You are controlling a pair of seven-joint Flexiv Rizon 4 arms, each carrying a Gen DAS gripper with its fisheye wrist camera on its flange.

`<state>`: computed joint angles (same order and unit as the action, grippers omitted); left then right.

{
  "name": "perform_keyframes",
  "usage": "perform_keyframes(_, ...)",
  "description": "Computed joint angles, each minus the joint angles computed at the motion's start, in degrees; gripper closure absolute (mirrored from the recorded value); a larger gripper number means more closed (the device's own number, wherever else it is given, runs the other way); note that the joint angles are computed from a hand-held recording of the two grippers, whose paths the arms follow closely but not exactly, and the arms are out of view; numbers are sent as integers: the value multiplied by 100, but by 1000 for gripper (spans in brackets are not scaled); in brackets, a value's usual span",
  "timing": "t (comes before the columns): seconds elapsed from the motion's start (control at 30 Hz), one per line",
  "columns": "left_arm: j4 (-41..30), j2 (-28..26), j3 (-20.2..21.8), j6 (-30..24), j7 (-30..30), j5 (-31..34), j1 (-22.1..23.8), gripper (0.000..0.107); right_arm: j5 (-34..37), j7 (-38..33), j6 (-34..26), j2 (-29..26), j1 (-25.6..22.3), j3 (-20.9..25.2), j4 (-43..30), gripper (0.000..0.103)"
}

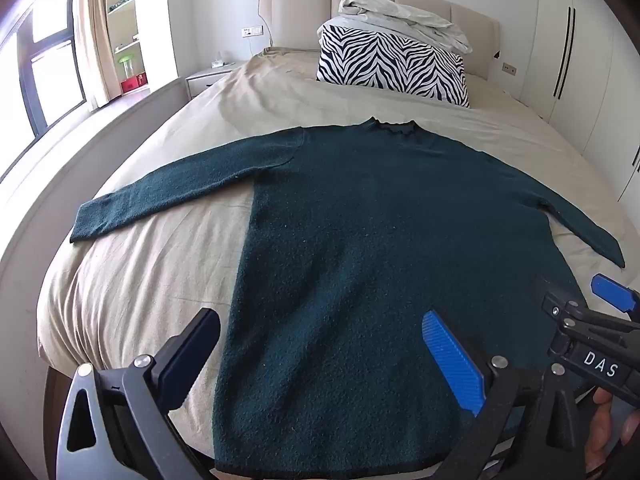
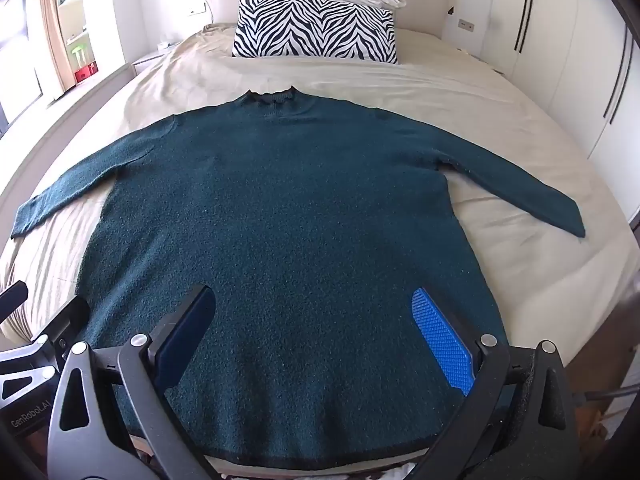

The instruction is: Fold small clothes

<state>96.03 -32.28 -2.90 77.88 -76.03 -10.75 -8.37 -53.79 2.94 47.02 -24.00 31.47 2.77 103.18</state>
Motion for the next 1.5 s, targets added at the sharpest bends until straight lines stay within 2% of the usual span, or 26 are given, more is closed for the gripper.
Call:
perform_keyframes(0.17,-14,-10,144,73,-137,108,-124,4,14,-28,-30,12,5,11,-18,3)
perform_keyframes(1.5,65,25,53,79,-112,95,-52,4,95,-23,-211,49,-20,50,57,3)
